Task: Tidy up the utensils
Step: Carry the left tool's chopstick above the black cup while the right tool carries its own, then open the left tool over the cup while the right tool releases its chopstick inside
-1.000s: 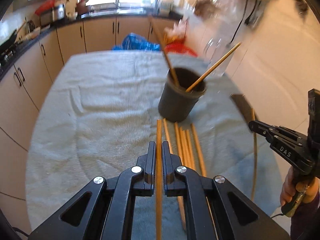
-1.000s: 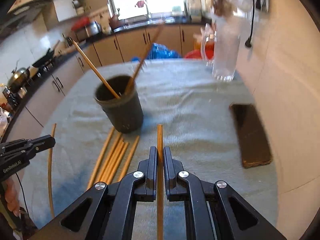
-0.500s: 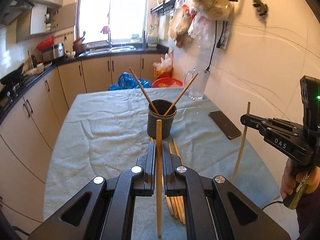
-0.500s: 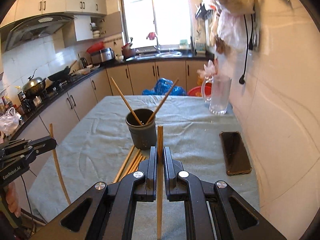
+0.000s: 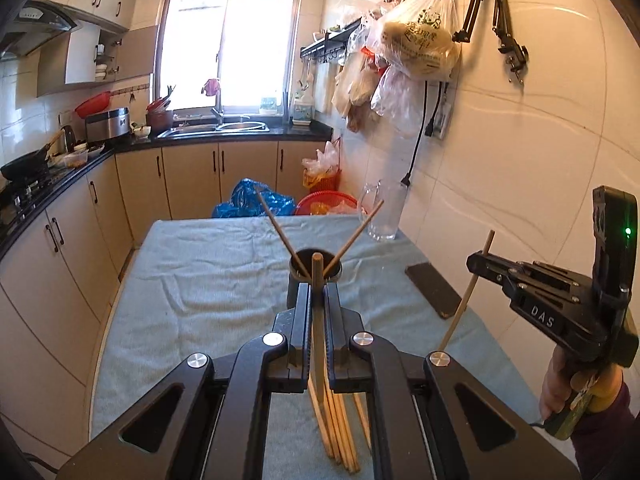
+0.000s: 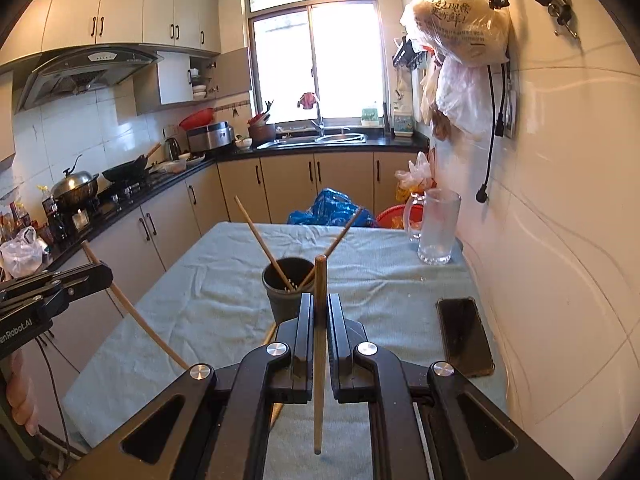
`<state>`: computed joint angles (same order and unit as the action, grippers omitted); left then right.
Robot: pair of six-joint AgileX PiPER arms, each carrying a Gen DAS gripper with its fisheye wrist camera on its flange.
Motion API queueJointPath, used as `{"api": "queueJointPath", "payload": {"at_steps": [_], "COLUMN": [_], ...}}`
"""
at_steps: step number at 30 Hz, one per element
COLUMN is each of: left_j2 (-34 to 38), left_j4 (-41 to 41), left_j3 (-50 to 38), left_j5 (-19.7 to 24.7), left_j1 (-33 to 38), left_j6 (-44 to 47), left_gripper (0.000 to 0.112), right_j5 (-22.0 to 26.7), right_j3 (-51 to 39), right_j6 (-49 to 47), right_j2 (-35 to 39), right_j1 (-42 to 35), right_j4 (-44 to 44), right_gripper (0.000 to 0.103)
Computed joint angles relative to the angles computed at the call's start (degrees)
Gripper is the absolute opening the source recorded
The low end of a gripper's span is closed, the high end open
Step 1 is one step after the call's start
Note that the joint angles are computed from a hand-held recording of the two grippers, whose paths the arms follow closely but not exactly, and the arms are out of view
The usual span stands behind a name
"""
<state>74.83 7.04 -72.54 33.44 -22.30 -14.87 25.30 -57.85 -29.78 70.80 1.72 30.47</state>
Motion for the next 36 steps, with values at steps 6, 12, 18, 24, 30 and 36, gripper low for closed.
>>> {"api": "queueJointPath", "payload": {"at_steps": [6, 12, 18, 24, 30, 36], "left_j2": [5.7, 13.8, 25.0, 37.5, 51.1, 51.4], "left_j4": [-1.0, -3.8, -5.7, -0.7, -4.3, -7.0], "left_j3": [-9.3, -22.6, -39.4, -56.1, -75.3, -71.4], "left_j5": [2.2, 5.4, 9.0, 13.6, 23.8, 22.8], "left_j1": [1.0, 3.3, 4.5, 3.7, 5.8, 8.1], "left_j6": [2.4, 4.8, 4.4, 1.8, 2.4, 1.8], "left_gripper": [0.005, 0.005, 0.005, 0.005, 0.005, 0.005], "right_j5": [0.0, 0.2, -2.5, -8.0, -7.4, -4.5], "right_j3": [-6.1, -14.8, -24.0, -30.1, -34.8, -36.4], "right_j6": [1.2, 1.5, 3.9, 12.8, 18.0, 17.8], "right_j2": [3.5, 8.3, 15.9, 23.5, 30.1, 34.5], "right_j1": [0.6, 0.8, 1.6, 3.3, 3.5, 2.4], "right_j4": [0.0, 4.3, 8.4, 2.3, -2.6, -2.6], "right_gripper": [0.007, 0.007, 0.007, 0.007, 0.007, 0.008]}}
